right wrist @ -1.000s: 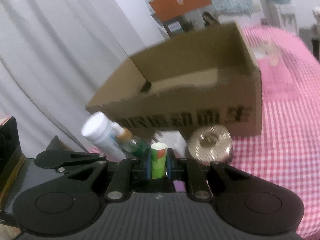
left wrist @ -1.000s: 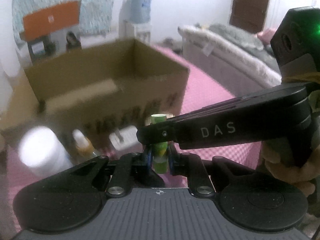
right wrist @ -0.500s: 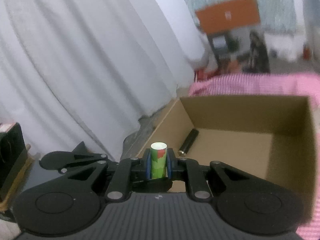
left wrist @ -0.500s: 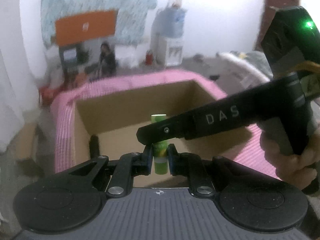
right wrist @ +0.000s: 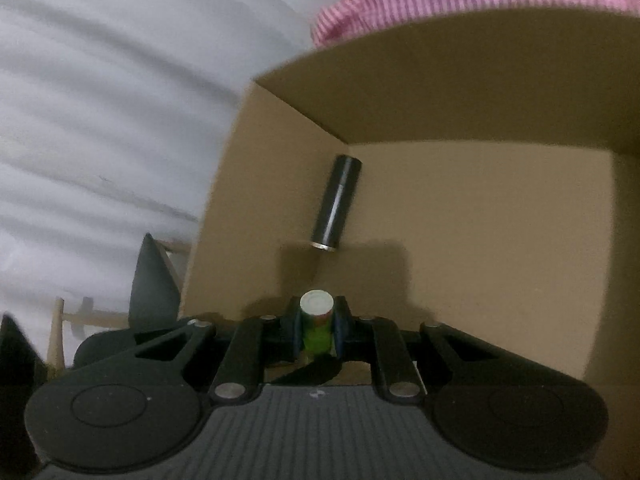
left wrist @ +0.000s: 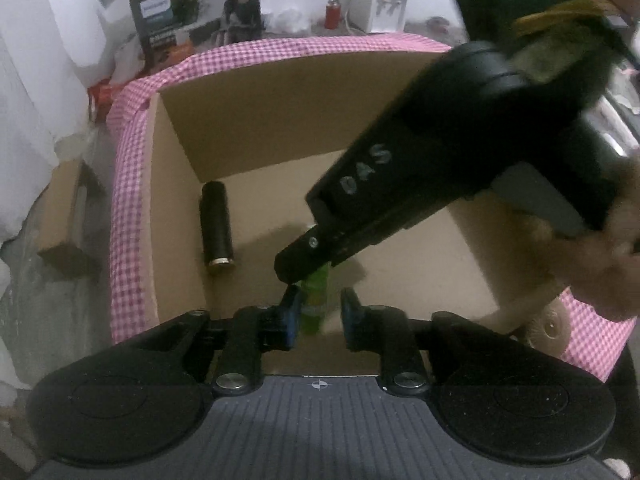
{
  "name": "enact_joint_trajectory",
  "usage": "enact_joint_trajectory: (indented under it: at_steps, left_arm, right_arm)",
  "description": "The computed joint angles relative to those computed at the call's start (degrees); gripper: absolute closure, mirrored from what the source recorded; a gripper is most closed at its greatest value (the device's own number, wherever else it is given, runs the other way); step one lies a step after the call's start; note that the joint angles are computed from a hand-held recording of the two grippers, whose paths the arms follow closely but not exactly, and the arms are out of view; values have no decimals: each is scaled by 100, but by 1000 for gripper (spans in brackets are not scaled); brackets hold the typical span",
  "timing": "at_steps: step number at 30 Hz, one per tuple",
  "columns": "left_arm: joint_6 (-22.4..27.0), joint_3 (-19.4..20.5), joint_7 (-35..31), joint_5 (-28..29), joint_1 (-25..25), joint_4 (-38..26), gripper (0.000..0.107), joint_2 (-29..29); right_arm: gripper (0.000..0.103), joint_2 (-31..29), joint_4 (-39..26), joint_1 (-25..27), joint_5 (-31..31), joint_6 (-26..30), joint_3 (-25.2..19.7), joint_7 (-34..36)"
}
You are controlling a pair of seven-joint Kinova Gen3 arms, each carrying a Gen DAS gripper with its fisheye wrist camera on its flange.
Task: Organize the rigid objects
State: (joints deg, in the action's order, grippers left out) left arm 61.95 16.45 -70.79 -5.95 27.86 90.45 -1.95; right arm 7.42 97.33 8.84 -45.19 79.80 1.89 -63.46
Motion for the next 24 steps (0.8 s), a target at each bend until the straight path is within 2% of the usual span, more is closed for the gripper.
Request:
enact_joint_trajectory:
  at_steps: [3, 5, 7, 9, 12, 17, 20, 24]
  left_arm:
    - [-52, -53, -101, 158, -54, 38, 80, -112]
    - [-171, -80, -177, 249, -101, 72, 73, -131]
    - [-271, -96, -243, 372, -139, 136, 67, -208]
    - [-401, -58, -179, 347, -167, 221, 60, -303]
    - [-660, -59, -191, 439, -220, 392, 52, -575]
    - [-1110, -73, -295, 751, -393, 678, 47, -1164]
    - [-1386, -60, -338, 931, -474, 900, 45, -1601]
    - [-1623, 28, -392, 1145, -557, 1148, 44, -2049]
  right_arm:
    - [83, 298, -237, -142, 164, -16, -86, -306]
    - [76, 364, -294, -189, 260, 27, -150, -484]
    - [57, 428, -335, -225, 279, -36, -199, -556]
    - [52, 381, -307, -233, 274, -161, -226, -560]
    - [52, 231, -168, -60, 26, -165, -214, -390]
    - [52, -218, 57, 353, -481, -36, 111, 143]
    - [52, -673, 328, 650, -834, 229, 461, 557]
    - [52, -1288, 778, 1099, -1252, 881, 1201, 1296]
